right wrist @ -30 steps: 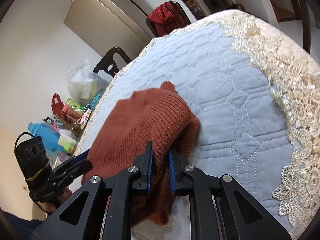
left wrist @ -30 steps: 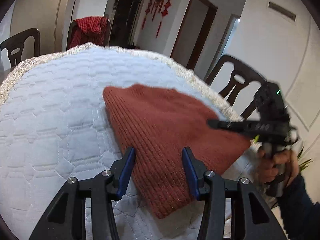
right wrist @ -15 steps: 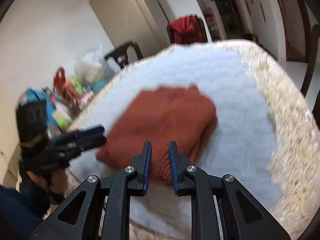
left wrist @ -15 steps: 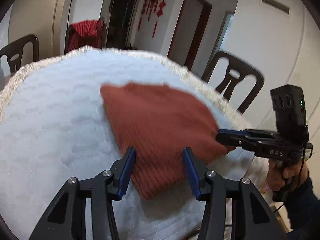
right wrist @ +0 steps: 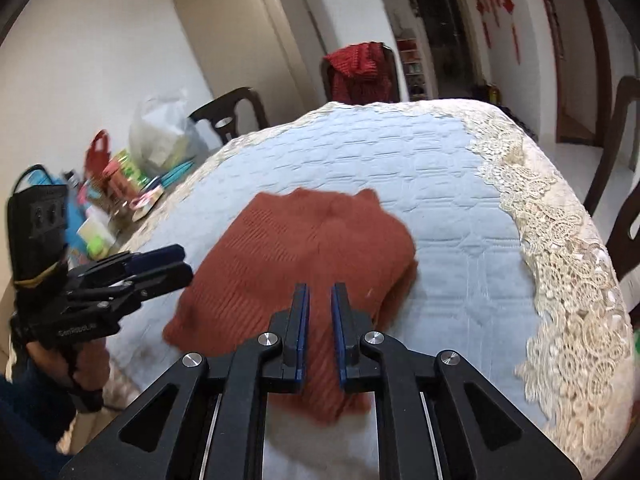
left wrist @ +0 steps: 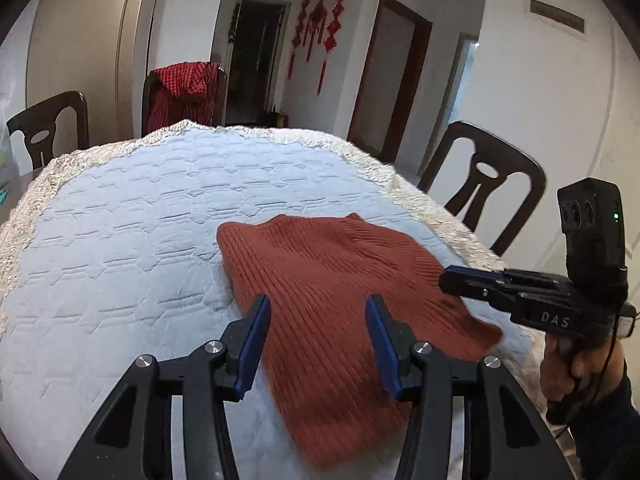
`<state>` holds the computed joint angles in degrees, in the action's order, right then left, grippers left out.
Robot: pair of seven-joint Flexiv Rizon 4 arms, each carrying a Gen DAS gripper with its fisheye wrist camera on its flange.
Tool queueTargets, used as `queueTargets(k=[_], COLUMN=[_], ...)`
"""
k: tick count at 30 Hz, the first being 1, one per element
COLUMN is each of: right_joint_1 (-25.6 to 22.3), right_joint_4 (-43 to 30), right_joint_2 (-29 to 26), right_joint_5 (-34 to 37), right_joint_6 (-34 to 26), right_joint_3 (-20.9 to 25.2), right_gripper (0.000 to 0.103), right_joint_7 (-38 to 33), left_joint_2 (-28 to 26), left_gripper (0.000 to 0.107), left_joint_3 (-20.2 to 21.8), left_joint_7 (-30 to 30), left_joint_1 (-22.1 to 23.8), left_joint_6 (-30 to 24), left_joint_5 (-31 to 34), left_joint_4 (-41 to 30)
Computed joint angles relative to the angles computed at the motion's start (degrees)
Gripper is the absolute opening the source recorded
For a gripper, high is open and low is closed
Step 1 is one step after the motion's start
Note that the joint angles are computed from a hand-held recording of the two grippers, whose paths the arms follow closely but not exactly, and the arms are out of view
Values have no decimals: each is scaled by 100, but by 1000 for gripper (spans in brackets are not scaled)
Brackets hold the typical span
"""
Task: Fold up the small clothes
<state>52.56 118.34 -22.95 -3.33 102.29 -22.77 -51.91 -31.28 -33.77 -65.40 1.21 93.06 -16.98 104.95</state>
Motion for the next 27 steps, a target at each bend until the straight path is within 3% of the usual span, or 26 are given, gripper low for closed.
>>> queueTargets(k=[3, 5, 8, 10, 13, 17, 21, 23, 27], right_joint_1=[-386, -485, -878, -952, -755, -1310, -1888, -1690, -1253], right_joint_4=[-155, -40, -122, -226, -433, -850, -932, -821, -373], right_joint_2=[-163, -180, -82, -63, -180, -488, -627, -515, -144], right_joint_5=[-50, -40, -122, -242, -364, -505, -629, -709, -875], right_joint_6=[-293, 41, -143, -189, -248, -584, -495, -545, -216], right_joint_3=[367, 474, 890, 903, 531, 943, 1521, 1269, 881], right_gripper=[11, 11, 11, 11, 11, 11, 12, 12, 12], right_joint_7=[216, 245, 224, 267, 324, 581, 699, 785, 689], left_joint_2=[-177, -171, -94, -109, -240, -534, -501, -370, -21], left_gripper=[54, 55, 54, 54, 54, 55, 55, 53, 49], left_joint_3=[503, 205, 165, 429, 965, 1806, 1468, 1434, 905], left_joint_7=[-225, 34, 63, 87, -58, -400, -221, -172, 128], left_joint_1=[-362, -146, -103, -341, -796, -1386, -1135, -1093, -673], left_joint_6=[-386, -247, -438, -329, -443, -1153, -1020, -895, -525], left_joint_5=[102, -173, -320, -285, -257, -199, -425, -435, -552], left_joint_4=[-229, -46, -114, -291, -728, -1310, -1135, -960, -366])
